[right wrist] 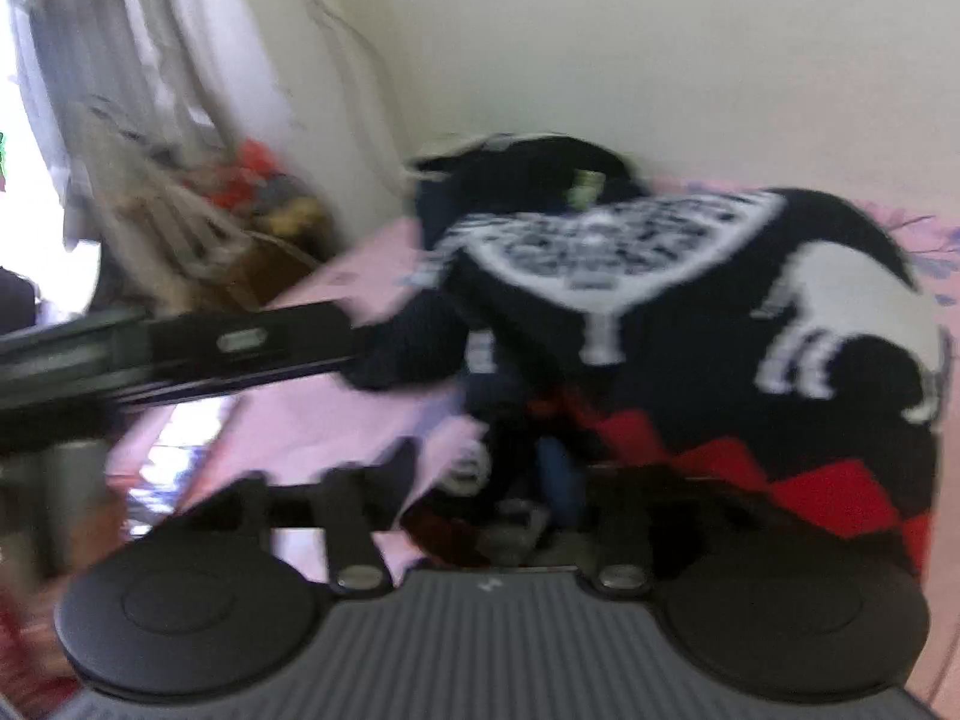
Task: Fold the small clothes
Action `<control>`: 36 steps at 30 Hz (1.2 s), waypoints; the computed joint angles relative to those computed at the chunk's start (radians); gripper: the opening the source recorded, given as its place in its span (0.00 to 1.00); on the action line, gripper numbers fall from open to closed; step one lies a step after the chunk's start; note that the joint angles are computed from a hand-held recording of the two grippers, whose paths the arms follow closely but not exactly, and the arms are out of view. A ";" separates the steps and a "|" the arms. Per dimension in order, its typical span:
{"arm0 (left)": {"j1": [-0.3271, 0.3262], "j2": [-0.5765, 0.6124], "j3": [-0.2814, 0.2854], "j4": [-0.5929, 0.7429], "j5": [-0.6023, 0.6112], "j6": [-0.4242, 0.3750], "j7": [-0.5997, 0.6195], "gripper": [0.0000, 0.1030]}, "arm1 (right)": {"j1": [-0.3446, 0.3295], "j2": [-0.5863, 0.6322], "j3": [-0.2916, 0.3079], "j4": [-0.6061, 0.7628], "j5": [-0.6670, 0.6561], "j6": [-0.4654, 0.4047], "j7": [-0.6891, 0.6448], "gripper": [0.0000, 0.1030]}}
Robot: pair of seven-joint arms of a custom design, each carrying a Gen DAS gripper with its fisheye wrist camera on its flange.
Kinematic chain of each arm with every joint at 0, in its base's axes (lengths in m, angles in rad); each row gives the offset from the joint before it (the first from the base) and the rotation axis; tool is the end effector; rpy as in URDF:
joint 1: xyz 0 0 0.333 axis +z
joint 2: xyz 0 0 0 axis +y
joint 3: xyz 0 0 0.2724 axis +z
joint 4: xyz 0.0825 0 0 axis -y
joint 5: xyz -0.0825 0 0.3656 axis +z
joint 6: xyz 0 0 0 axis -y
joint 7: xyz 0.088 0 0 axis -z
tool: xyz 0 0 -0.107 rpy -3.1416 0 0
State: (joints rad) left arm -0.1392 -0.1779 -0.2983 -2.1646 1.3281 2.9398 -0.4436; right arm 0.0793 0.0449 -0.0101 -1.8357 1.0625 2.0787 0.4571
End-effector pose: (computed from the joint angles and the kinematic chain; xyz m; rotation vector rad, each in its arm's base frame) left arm 0.4423 -0.2835 0.5007 -1.9199 1.3479 -1.3406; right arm 0.5788 0.0846 0.5057 -1.9674 0.8892 0.0943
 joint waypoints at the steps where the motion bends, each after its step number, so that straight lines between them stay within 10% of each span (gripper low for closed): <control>1: 0.001 0.028 -0.001 0.030 0.004 -0.001 0.012 0.69 | -0.007 -0.024 -0.006 -0.020 0.002 0.001 -0.021 0.48; 6: -0.040 0.141 0.013 0.173 0.001 -0.046 0.108 0.68 | -0.019 -0.129 -0.050 -0.097 0.123 0.088 -0.176 0.41; 8: -0.061 0.197 0.033 0.224 -0.083 -0.044 0.204 0.52 | -0.017 -0.103 -0.059 -0.053 0.161 0.142 -0.184 0.39; 12: -0.092 0.286 0.072 0.288 -0.274 -0.018 0.376 0.41 | -0.010 0.062 -0.031 0.141 0.041 0.215 -0.009 0.37; 15: -0.087 0.333 0.066 0.299 -0.508 -0.006 0.588 0.28 | 0.008 0.170 0.007 0.223 -0.112 0.323 0.093 0.13; 19: -0.139 0.356 0.118 0.314 -0.500 -0.022 0.611 0.28 | -0.007 0.220 0.049 0.244 -0.158 0.373 0.176 0.10; 22: -0.154 0.348 0.130 0.312 -0.531 -0.036 0.641 0.31 | -0.017 0.166 0.080 0.174 -0.132 0.433 0.071 0.19; 24: -0.153 0.316 0.129 0.281 -0.558 -0.026 0.663 0.46 | -0.063 0.136 0.091 0.146 0.039 0.353 -0.051 0.51; 26: -0.170 0.258 0.140 0.247 -0.467 -0.070 0.581 0.96 | -0.088 0.055 0.069 0.062 0.189 0.313 -0.134 0.54; 31: -0.116 0.151 0.112 0.111 -0.385 0.064 0.500 1.00 | -0.096 -0.081 -0.037 -0.128 0.308 0.241 -0.195 0.63; 36: -0.110 0.200 0.063 0.056 -0.969 0.151 0.988 1.00 | -0.105 -0.067 -0.082 -0.171 0.235 0.158 -0.072 0.64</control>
